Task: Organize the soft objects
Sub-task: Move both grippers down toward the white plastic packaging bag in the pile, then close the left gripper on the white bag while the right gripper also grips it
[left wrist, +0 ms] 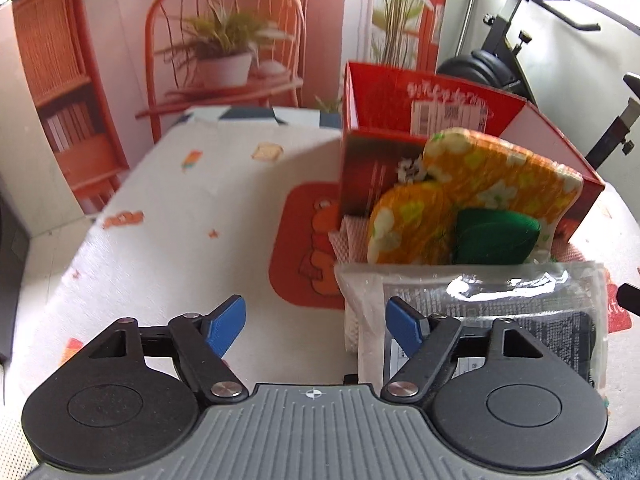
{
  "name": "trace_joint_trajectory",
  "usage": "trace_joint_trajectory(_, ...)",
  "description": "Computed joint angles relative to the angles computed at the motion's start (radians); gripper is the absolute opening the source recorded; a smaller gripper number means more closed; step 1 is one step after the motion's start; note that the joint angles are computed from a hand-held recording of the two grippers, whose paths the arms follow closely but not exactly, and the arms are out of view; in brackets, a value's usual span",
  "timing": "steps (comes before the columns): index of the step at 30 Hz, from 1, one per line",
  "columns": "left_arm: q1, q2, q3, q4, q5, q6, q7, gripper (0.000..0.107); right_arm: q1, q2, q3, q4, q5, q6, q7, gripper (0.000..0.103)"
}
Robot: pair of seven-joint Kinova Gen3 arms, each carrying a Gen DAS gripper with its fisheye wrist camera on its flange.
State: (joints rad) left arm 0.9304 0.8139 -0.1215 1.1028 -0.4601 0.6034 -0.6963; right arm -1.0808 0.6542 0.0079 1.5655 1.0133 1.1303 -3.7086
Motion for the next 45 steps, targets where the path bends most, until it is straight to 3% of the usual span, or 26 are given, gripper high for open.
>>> trace_joint_trajectory(4, -0.085, 0.004, 0.099, 0.018, 0.087, -0.059, -0.078, 0.077, 0.04, 0.0, -0.006, 0.024, -0.007, -0.085, 0.003, 0.086)
trace_joint_trajectory(14, -0.199, 0.038, 0.234, -0.003, 0.287, -0.101, -0.332, 0.076, 0.089, -0.016, 0.026, 0.096, 0.016, -0.293, -0.041, 0.084)
trace_joint_trajectory(28, -0.325, 0.113, 0.339, -0.129, 0.513, 0.025, -0.666, 0.074, 0.13, -0.058, 0.043, 0.152, -0.049, -0.459, 0.004, 0.084)
trace_joint_trajectory(31, -0.319, 0.117, 0.331, -0.133, 0.545, 0.026, -0.684, 0.069, 0.134, -0.067, 0.059, 0.167, -0.058, -0.518, -0.002, 0.078)
trace_joint_trajectory(33, -0.3, 0.111, 0.312, -0.134, 0.545, 0.022, -0.683, 0.067, 0.135, -0.07, 0.059, 0.153, -0.08, -0.518, 0.035, 0.073)
trace_joint_trajectory(36, -0.341, 0.088, 0.366, -0.081, 0.587, -0.025, -0.743, 0.054, 0.123, -0.079, 0.053, 0.122, -0.105, -0.471, 0.123, 0.063)
trace_joint_trajectory(45, -0.33, -0.016, 0.35, 0.082, 0.586, -0.147, -0.82, 0.049, 0.096, -0.136, 0.012, 0.09, -0.11, -0.338, 0.272, 0.05)
